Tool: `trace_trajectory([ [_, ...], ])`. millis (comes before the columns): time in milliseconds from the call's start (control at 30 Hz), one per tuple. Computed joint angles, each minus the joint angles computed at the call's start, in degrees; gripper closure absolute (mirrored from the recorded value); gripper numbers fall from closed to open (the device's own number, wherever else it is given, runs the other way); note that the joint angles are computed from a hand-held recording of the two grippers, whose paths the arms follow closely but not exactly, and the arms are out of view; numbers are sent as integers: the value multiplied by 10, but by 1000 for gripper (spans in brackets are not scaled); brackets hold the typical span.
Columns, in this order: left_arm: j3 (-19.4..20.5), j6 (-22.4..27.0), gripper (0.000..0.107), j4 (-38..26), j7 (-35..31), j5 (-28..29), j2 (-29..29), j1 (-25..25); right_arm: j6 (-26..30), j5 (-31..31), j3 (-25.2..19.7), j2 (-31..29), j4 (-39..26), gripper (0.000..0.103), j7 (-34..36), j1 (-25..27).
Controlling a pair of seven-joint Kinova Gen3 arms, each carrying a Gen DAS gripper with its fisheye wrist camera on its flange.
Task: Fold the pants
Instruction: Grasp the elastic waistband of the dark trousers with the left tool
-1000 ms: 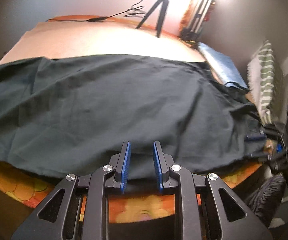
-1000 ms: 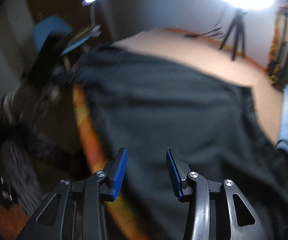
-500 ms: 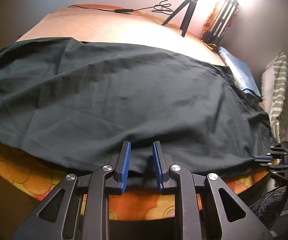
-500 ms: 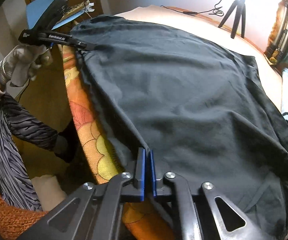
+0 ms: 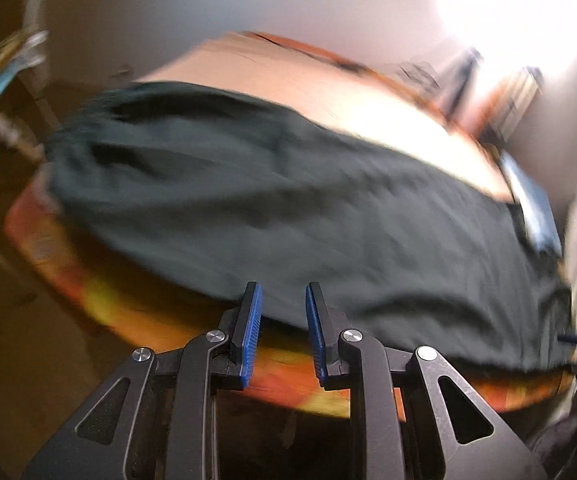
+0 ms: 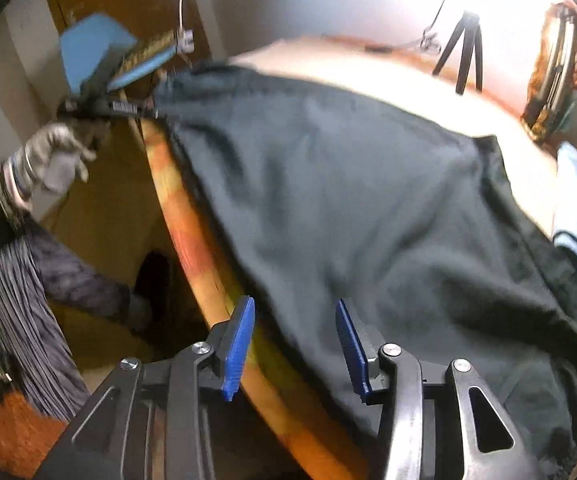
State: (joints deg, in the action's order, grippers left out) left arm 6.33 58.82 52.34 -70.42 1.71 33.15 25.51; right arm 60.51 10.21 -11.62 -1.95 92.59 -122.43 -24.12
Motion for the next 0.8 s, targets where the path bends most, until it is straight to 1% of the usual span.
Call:
trace_trajectory([
  [33, -6, -16, 86, 15, 13, 4, -9, -7, -11, 8, -1, -2, -1, 51, -9, 0],
  [67, -12, -32, 83, 30, 27, 8, -20, -17, -22, 18, -3, -2, -2, 48, -22, -1],
  [133, -16, -65, 65, 59, 50, 21, -37, -42, -48, 46, -7, 1, -4, 37, -58, -3],
  [233, -6, -81, 58, 72, 59, 53, -43, -85, -65, 86, -10, 22, -17, 36, -99, -10],
  [267, -3, -78, 57, 67, 60, 65, -40, -102, -66, 93, -8, 29, -23, 36, -106, -14],
  [300, -4, -76, 57, 62, 66, 69, -36, -108, -68, 97, -6, 37, -29, 36, -109, -18],
  [400, 0, -81, 57, 61, 80, 101, -28, -144, -78, 101, 4, 51, -39, 34, -111, -27],
  [467, 5, -89, 57, 58, 94, 129, -18, -169, -92, 95, 12, 56, -38, 33, -112, -27],
  [533, 9, -95, 57, 61, 107, 146, -13, -179, -102, 88, 17, 56, -33, 33, -117, -27],
  [600, 8, -89, 57, 48, 122, 150, 2, -181, -103, 81, 21, 64, -34, 33, -117, -26],
  [667, 12, -84, 57, 37, 120, 155, 14, -186, -101, 73, 25, 72, -35, 33, -114, -24],
  [800, -3, -43, 57, -26, 135, 126, 45, -172, -102, 44, 33, 80, -35, 33, -92, -15],
])
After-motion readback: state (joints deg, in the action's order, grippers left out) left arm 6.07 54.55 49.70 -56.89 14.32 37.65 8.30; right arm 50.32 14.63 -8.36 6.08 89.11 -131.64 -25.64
